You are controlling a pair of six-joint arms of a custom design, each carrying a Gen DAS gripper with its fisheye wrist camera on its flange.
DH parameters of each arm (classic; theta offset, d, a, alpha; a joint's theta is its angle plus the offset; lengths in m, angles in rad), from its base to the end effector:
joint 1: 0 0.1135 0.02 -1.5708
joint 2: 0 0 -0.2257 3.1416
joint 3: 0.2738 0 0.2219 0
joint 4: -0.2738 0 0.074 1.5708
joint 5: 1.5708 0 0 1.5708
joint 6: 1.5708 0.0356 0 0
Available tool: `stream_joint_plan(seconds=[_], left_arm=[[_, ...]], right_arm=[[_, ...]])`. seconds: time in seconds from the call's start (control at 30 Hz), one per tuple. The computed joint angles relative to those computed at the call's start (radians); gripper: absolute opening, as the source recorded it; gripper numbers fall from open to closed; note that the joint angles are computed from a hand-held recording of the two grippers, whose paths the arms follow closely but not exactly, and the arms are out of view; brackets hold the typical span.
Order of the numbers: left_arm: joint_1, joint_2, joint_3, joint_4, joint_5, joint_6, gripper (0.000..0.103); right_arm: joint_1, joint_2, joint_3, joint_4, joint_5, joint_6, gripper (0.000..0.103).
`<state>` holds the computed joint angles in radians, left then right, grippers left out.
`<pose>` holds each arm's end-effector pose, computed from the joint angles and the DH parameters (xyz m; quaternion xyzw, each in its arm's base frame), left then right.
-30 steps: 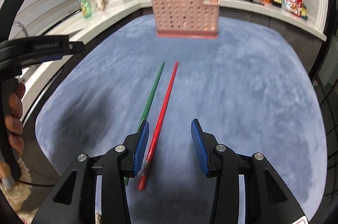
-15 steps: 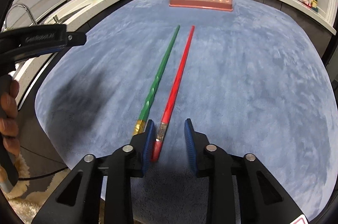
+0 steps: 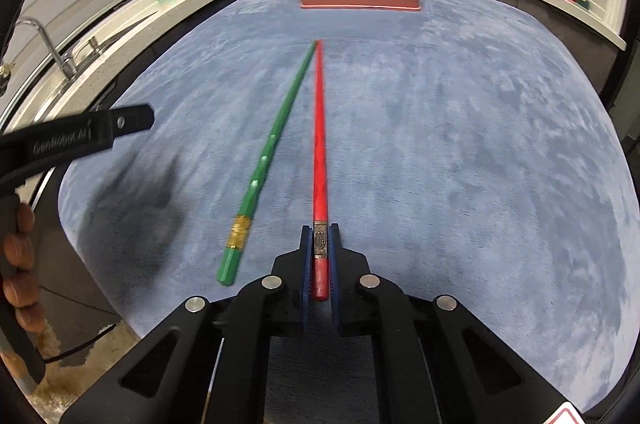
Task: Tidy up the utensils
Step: 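Grasp the red chopstick with the right tool while the left tool grasps the green chopstick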
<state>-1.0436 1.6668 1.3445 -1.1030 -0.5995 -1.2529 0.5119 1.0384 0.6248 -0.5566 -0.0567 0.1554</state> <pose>0.1574 -0.2304 0.2251 -0.1209 0.9454 0.0574 0.2971 0.1621 0.0934 0.1867 -0.1775 0.9382 0.1224 0.2705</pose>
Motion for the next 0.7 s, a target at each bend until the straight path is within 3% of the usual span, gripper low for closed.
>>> stream_joint_plan(seconds=[0.13,0.33,0.7], left_arm=[[-0.023,0.035,0.019,0.012,0.016,0.011,0.056],[-0.05,0.076,0.053,0.04,0.038,0.033,0.071],[-0.086,0.184,0.124,0.128,0.118,0.113,0.075]], right_arm=[[-0.05,-0.026,-0.007,-0.012,0.012,0.01,0.007],[-0.163,-0.082,-0.022,-0.039,0.001,0.004,0.007],[-0.265,-0.142,-0.053,-0.063,-0.056,-0.03,0.007]])
